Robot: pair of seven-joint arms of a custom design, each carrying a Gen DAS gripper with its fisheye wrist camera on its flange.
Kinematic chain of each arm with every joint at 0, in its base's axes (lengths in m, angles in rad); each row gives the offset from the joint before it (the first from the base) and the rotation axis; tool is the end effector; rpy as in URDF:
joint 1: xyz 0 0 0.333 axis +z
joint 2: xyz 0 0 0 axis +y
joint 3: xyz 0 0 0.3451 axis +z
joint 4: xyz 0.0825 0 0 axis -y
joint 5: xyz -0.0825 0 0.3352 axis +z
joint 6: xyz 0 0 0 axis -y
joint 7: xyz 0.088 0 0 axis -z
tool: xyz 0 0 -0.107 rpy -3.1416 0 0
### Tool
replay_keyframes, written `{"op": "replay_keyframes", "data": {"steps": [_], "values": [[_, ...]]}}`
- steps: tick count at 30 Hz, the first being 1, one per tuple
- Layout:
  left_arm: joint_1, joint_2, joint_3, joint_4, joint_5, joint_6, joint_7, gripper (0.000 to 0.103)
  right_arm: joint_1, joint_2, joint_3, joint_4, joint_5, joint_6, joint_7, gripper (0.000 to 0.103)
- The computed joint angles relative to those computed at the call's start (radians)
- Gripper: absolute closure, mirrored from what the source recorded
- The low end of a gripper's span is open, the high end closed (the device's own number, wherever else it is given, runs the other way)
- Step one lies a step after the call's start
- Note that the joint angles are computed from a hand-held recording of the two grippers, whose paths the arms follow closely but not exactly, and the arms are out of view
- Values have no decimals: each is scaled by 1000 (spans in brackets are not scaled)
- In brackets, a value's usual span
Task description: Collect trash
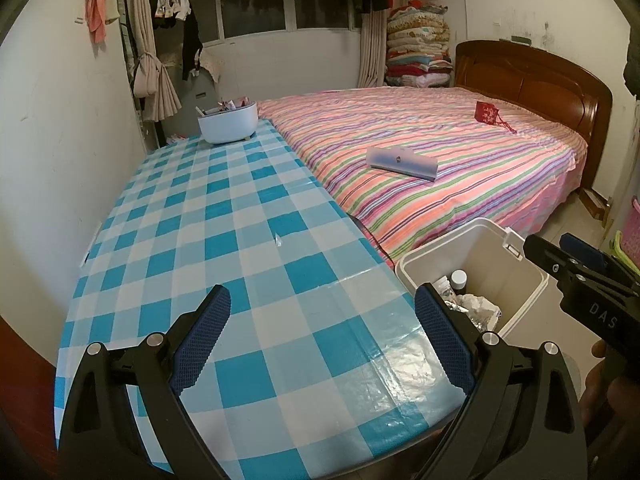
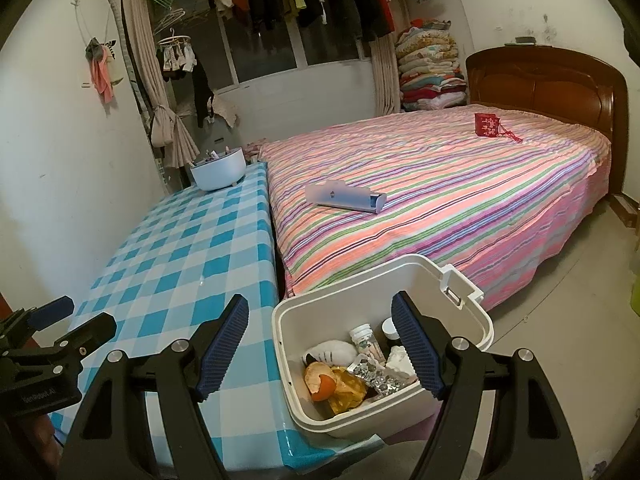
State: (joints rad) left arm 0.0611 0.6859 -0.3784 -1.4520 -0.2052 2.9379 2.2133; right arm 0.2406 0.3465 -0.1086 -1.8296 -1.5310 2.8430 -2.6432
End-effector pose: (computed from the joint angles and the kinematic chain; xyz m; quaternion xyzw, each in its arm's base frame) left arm 0.7317 -0.1354 0.4450 -0.4259 0.7988 -0.3541 0.2349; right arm 0.6100 0.1419 0.4347 -0.4333 0.7633 -0.3303 0.3472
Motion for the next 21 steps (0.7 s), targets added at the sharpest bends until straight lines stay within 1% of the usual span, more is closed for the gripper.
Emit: {"op": "replay_keyframes", "data": {"steps": [4,8,13,18,19,21], "values": [[-1,0,1,0,1,1,-4,11,0,-1,-1,-1,-1,1,1,31],[-1,5,6,22,1,-49,-6,11,1,1,-2,0,4,3,-4,31],[0,3,8,13,-8,-35,1,11,-2,1,0,-2,-14,5,11,31],[17,4,-15,12,-27,-41,24,11,-3,5,2,0,-8,6,5,31],[21,6,-20,14,-32,-44,30,8,-3,6,2,1,-8,7,6,31],[40,7,-50,12,-50,-52,62,7,0,9,2,1,-8,5,6,31]]}}
